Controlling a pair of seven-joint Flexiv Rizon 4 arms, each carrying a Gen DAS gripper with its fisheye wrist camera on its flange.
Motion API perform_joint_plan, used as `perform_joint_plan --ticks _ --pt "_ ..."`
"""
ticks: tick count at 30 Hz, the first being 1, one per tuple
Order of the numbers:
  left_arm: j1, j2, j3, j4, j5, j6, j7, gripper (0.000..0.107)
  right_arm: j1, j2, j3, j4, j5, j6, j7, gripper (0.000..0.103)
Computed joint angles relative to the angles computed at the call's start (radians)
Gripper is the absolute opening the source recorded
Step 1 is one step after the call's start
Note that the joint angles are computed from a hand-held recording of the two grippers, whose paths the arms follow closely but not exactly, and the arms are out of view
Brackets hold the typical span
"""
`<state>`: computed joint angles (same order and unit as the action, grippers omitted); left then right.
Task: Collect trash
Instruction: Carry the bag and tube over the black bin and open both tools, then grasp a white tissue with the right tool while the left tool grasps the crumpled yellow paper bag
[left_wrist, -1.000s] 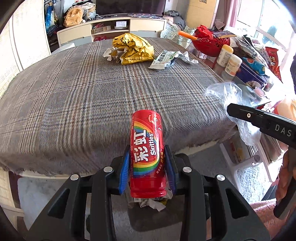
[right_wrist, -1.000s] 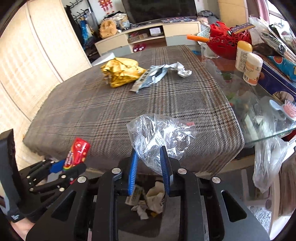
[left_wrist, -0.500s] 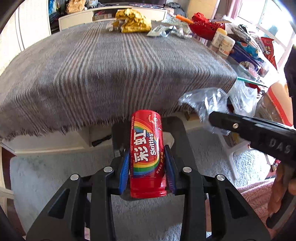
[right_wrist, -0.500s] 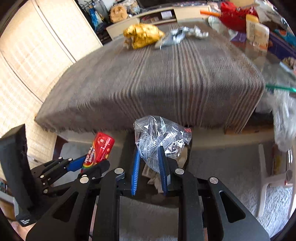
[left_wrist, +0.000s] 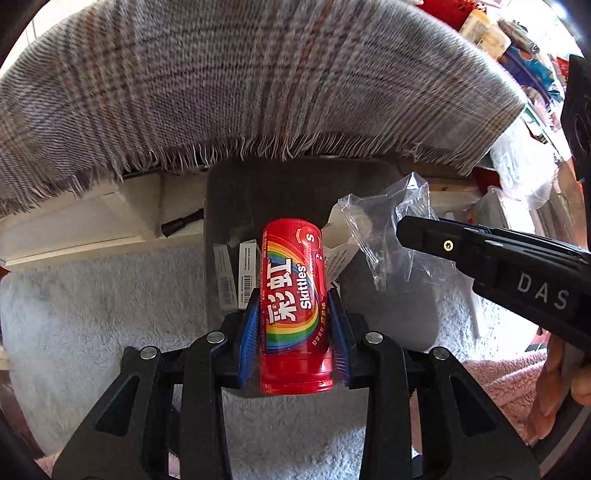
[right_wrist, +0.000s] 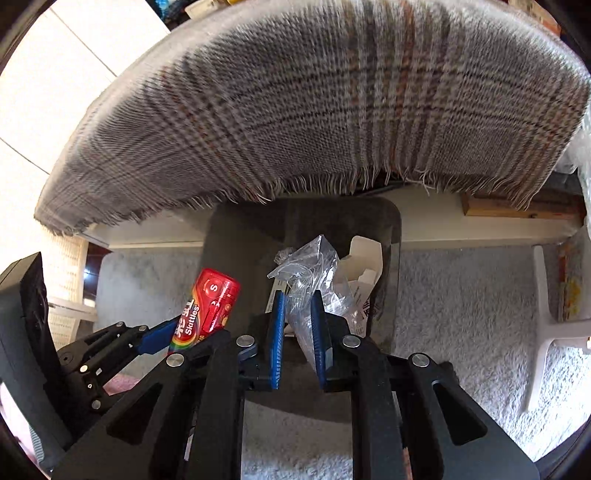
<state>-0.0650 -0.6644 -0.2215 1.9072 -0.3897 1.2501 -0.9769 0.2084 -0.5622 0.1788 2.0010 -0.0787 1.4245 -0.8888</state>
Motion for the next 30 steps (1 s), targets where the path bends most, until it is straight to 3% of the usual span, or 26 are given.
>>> perform_joint_plan --ticks 6,13,15,18,26,30 --pt "-0.026 -0.035 0.042 -0.063 0.028 -0.074 -0.038 0.033 -0.027 -0.034 0.017 -0.041 0.019 -0.058 -0.011 0.019" --pt "-0.026 -0.036 0.034 -0.063 0.037 -0.057 -0.036 0.034 -0.012 -0.023 -0.001 -0.044 0.020 -0.063 -0.017 0.022" --pt "-0.028 -0.031 0.034 -0.054 0.039 -0.033 -0.038 0.047 0.002 -0.012 -0.021 -0.034 0.012 -0.060 -0.001 0.029" --pt "-0.018 -0.018 0.021 -0.032 0.034 0.005 -0.034 0.053 0.006 -0.003 -0.034 -0.020 0.007 -0.049 0.014 0.035" --pt "0.020 0.043 -0.010 0.044 0.027 0.060 0.005 0.086 0.115 0.069 -0.197 0.097 -0.112 0.021 0.146 0.094" --pt "0.045 0.080 -0.026 0.064 0.000 0.020 0.030 0.094 0.164 0.113 -0.271 0.153 -0.189 0.009 0.231 0.100"
